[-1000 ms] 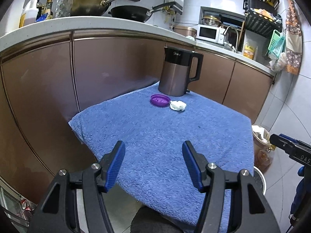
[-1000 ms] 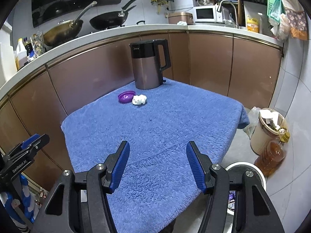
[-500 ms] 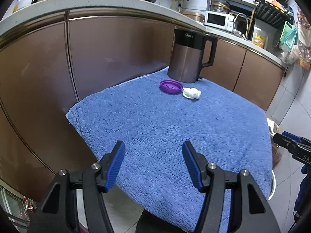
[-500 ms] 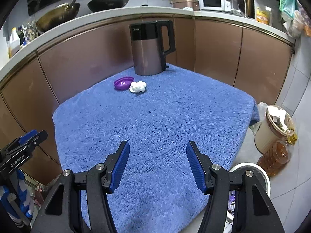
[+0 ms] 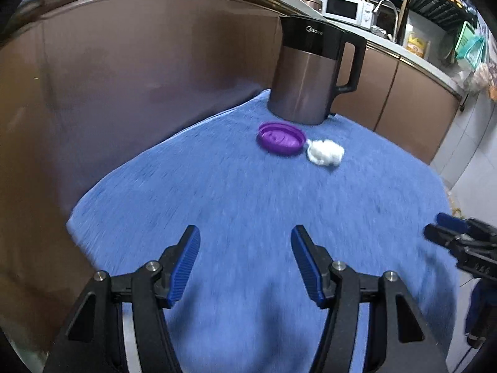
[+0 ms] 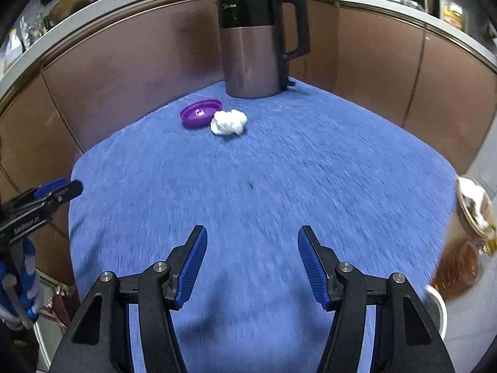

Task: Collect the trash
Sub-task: 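Grasp the white tissue with the right tool while the left tool grasps the purple lid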

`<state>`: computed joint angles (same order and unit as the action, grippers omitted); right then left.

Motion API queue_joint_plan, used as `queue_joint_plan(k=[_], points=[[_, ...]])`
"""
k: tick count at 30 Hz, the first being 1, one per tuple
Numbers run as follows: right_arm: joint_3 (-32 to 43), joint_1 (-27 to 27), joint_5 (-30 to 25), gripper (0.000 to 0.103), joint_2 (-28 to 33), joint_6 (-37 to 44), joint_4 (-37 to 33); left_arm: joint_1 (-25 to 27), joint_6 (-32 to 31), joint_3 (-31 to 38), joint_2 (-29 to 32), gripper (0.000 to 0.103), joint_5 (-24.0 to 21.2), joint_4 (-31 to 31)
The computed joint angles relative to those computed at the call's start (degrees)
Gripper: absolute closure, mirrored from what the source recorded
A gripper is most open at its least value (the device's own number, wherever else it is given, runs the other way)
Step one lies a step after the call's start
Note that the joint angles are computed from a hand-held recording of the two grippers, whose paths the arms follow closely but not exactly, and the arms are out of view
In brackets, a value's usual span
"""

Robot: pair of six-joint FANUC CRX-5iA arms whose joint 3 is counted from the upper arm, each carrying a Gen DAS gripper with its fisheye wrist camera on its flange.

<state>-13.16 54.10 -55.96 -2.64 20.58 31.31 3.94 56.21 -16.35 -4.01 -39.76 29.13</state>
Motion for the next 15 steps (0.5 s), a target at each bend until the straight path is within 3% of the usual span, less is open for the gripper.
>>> queue_joint_plan(k=[2,8,15], points=[[1.8,-2.8,3.1,0.043,2.2,2.3,-1.0,-0.2,-1.6,4.6,5.1,0.044,-2.1,2.2],[9.6,-10.5,10.6,0.037,11.1,9.2,-4.4,-2.9,5.6,23.4,20.6,0.044,-7.7,-2.1],[19.5,-14.7,13.2,0.036,20.5,18.3,-10.1,-6.2,11.7,40.9,33.3,0.044,-14.3,-8.0]])
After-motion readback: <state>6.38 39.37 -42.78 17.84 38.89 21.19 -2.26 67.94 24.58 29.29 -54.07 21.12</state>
